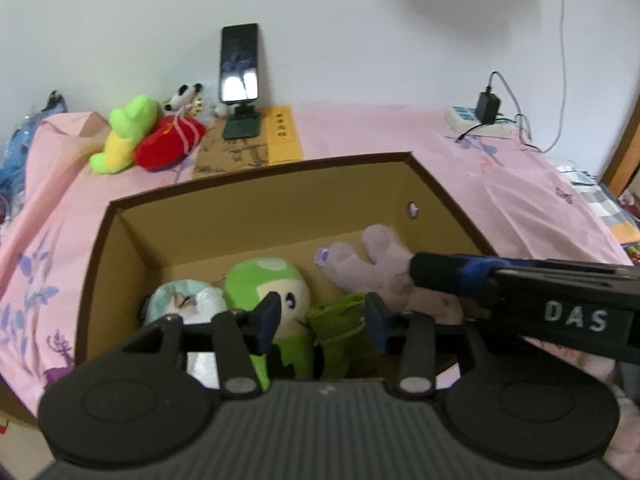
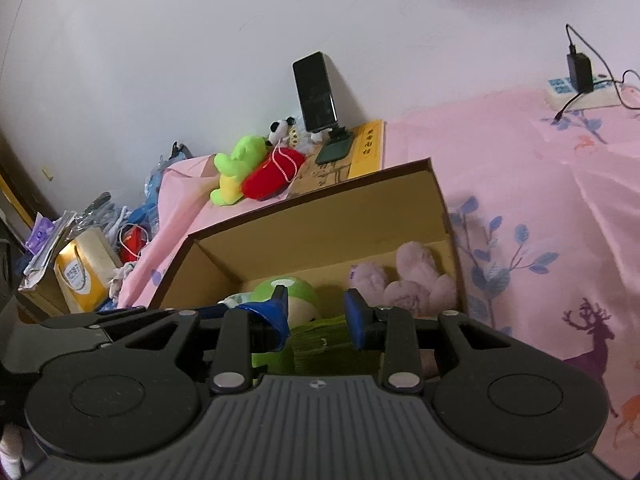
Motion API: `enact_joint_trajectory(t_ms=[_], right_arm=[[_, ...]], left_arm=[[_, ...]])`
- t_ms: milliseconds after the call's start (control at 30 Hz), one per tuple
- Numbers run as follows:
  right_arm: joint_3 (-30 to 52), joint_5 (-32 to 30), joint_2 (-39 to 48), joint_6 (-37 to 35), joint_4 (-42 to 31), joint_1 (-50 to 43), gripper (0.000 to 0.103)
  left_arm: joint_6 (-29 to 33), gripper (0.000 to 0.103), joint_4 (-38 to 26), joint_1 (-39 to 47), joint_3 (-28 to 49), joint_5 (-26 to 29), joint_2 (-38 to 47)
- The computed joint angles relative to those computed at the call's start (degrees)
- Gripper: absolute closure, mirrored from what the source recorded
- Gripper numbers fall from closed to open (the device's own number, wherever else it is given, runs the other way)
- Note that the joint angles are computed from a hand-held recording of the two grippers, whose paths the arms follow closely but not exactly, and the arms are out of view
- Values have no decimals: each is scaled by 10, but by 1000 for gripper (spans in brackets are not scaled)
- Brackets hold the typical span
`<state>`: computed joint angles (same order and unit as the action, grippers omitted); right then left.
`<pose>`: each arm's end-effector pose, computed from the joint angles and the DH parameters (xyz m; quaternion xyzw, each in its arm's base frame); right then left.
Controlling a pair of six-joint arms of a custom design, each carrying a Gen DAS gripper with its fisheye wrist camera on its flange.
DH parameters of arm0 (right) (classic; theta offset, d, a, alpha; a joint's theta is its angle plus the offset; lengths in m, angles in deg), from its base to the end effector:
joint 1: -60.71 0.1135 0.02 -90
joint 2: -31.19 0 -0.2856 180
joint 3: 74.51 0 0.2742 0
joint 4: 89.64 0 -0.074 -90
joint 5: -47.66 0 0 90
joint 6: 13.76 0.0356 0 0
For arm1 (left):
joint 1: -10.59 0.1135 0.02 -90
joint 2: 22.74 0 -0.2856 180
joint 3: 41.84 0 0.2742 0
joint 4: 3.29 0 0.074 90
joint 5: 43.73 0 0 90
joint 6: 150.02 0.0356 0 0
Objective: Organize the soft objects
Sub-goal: 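Withdraw the open right gripper up out of the box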
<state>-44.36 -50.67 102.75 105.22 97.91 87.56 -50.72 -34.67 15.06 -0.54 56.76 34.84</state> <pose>0.1993 0.1067 0.1422 -0.0178 0.8805 0.2763 0.3847 0.2034 0.0094 0.1971 0.0721 0.9264 -0.0415 0.3672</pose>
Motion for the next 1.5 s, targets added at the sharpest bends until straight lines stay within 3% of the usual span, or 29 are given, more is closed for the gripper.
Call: enact_joint_trajectory(t_ms=[767,1500], right_arm=[[-38,-105,-85,-44,-58,-72,89],[-62,-233,-177,-138,-194,-200,89]], left_arm=[[-116,53,-76,-113,0,-173,-66],[-275,46,-155,-305,3,-333,-65]])
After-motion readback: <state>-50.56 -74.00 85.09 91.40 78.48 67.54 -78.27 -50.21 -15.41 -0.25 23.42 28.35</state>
